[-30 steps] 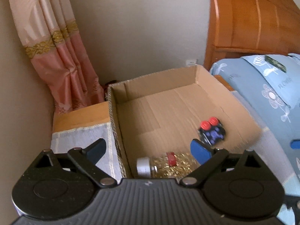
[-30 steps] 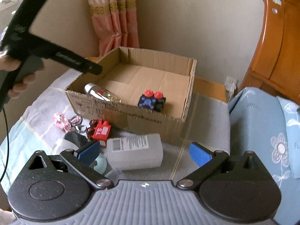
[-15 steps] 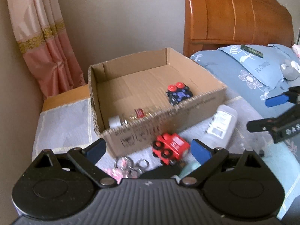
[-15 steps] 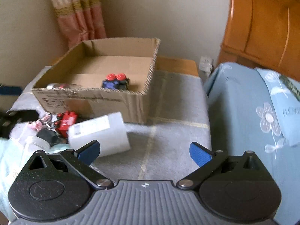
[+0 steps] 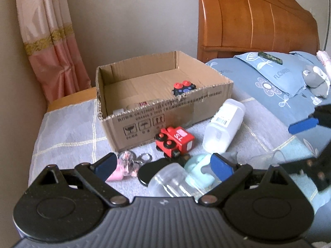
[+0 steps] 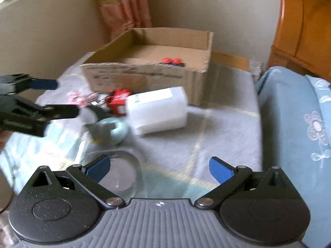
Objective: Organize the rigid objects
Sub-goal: 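Move the right tool to the clear square container while the left tool approaches the clear jar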
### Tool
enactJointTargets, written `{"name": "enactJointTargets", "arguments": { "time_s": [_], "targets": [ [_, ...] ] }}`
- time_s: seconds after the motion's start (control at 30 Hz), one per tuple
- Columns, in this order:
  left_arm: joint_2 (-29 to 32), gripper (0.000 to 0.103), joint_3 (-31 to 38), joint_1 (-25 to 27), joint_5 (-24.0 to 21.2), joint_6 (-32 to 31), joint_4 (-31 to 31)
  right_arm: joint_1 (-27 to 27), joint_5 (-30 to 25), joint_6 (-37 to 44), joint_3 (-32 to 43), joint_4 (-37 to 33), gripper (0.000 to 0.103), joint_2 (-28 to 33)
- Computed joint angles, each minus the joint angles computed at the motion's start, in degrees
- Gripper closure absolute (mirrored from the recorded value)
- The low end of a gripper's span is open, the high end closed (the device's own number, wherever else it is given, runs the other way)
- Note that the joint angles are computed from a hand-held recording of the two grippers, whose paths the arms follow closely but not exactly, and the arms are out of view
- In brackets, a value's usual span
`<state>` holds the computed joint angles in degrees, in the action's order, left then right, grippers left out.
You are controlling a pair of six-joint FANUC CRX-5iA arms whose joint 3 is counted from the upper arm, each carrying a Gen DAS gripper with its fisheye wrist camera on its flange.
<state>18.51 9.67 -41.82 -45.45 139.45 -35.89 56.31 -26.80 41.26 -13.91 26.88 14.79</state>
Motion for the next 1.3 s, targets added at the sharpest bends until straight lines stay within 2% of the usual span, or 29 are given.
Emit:
{"name": "enactJointTargets", "arguments": {
  "time_s": [0.2, 0.47, 0.7, 0.93, 1.0, 1.1, 1.3],
  "targets": [
    [-0.28, 0.006, -0.81, -0.44, -0.14, 1.69, -0.23, 2.55, 2.68, -0.63, -1.33, 1.00, 0.000, 0.66],
    [-1.29, 0.006, -2.04, -0.97, -0.34, 3.71, -0.96, 2.99, 2.29, -16.25, -3.38, 15.64, 0.000, 4.09],
    [-1.31, 0.006, -2.37, -0.84, 0.01, 2.47, -0.40, 0.98, 2.07, -22.96, -6.11, 18.56, 0.000, 3.07],
    [-0.20, 0.006, -2.00, -0.43, 0.98, -2.28, 2.39, -0.09, 0.06, -25.41, -7.49, 22.20, 0.000, 3.90],
    [0.02, 0.006, -2.22, -0.08, 1.44, -3.57, 3.79, -0.87, 1.80, -28.50, -9.42, 26.94, 0.000, 3.56],
    [0.38, 0.006, -2.35, 0.17, 1.83, -6.04, 5.72, -1.37, 2.90, -29.30, -10.11, 28.49, 0.000, 3.42],
    [-2.62, 0.006, -8.25, 2.52, 8.86, -20.39, 14.19, -2.45, 5.35, -30.91, -11.72, 32.21, 0.000, 2.85]
  ]
}}
